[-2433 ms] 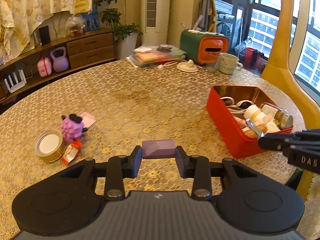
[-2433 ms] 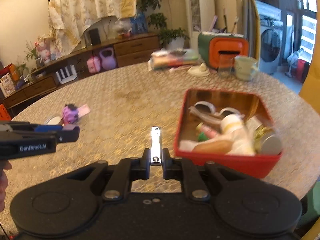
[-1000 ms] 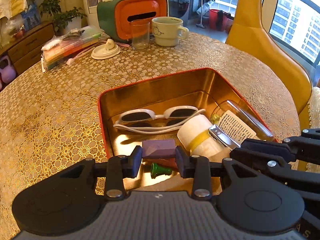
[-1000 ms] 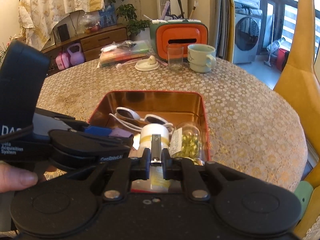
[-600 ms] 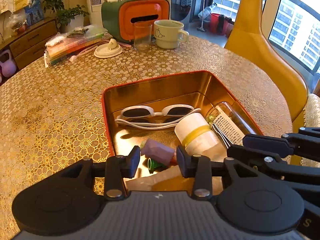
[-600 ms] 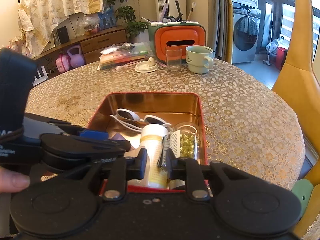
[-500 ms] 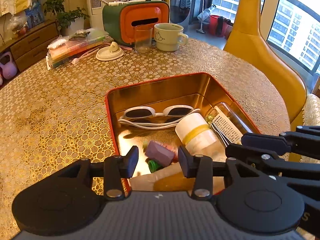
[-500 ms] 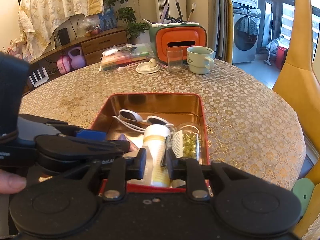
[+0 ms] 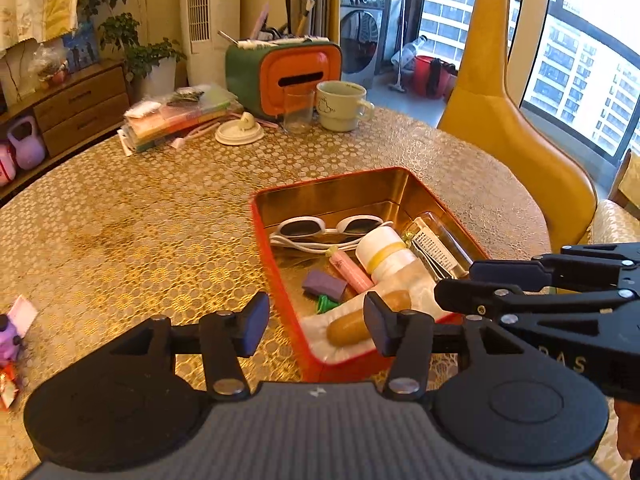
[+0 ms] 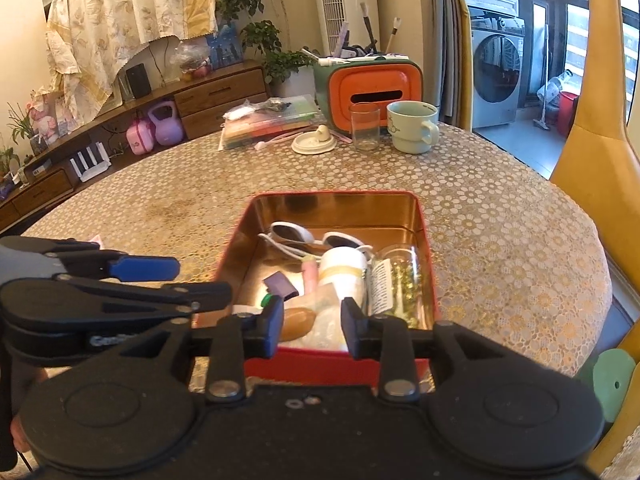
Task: Organize rigid objects
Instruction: 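Withdraw both open tools toward the tin lid and pink figure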
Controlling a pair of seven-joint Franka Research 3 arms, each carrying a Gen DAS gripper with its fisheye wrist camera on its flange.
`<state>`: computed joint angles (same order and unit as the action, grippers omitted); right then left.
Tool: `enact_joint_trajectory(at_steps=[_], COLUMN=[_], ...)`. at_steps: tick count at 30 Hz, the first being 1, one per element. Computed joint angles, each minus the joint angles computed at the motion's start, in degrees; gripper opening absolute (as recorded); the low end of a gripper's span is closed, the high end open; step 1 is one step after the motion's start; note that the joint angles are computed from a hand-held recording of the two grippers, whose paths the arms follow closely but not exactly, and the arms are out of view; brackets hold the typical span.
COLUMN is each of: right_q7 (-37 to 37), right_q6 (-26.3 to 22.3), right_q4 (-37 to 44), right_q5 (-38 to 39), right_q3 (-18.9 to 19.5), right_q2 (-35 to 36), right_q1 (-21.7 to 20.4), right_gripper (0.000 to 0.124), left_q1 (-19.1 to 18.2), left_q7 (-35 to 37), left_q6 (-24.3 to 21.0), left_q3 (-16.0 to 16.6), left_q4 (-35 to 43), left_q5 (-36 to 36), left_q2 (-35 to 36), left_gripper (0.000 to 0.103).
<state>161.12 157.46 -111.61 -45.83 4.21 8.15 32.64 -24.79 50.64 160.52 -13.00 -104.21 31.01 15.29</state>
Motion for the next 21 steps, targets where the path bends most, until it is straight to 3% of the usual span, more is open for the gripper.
enact_joint_trajectory(at_steps=[4, 7, 10, 13, 18, 21], right_q7=[0.4, -0.1, -1.0, -1.6, -3.5, -5.6], right_q6=[0.3, 0.0, 0.3, 0.5, 1.4, 1.7], right_q4=[0.3, 1.4, 3.1, 5.3, 9.8, 13.0], right_q5=[-0.4, -0.3, -0.3, -0.6, -0.3, 1.0], right_q3=[0.5, 1.0, 1.2, 1.0, 0.0, -0.8], right_q2=[-0.2, 0.3, 1.4, 3.0, 6.2, 8.6], right_q1=[0.7, 1.5, 2.5, 4.0, 6.9, 8.7], right_gripper=[0.041, 0.049, 0.057, 0.068, 0.093, 0.101], left_q1=[0.9, 1.8, 3.6, 5.5, 9.7, 12.4], left_q7=[-1.8, -4.9, -6.3, -8.3, -13.2, -15.9], left_q6=[1.4, 2.6, 3.7, 4.2, 5.8, 5.5], left_q3=[0.3, 0.9, 0.6, 0.3, -0.5, -1.2], left_q4=[-4.9, -8.9, -12.8, -16.5, -22.7, -25.4], left_q5=[0.5, 2.4, 3.2, 4.9, 9.5, 12.1], left_q2=[-4.2, -7.7, -11.1, -14.7, -20.2, -22.9], left_gripper=[0.053, 0.063, 0.063, 0.063, 0.075, 0.081])
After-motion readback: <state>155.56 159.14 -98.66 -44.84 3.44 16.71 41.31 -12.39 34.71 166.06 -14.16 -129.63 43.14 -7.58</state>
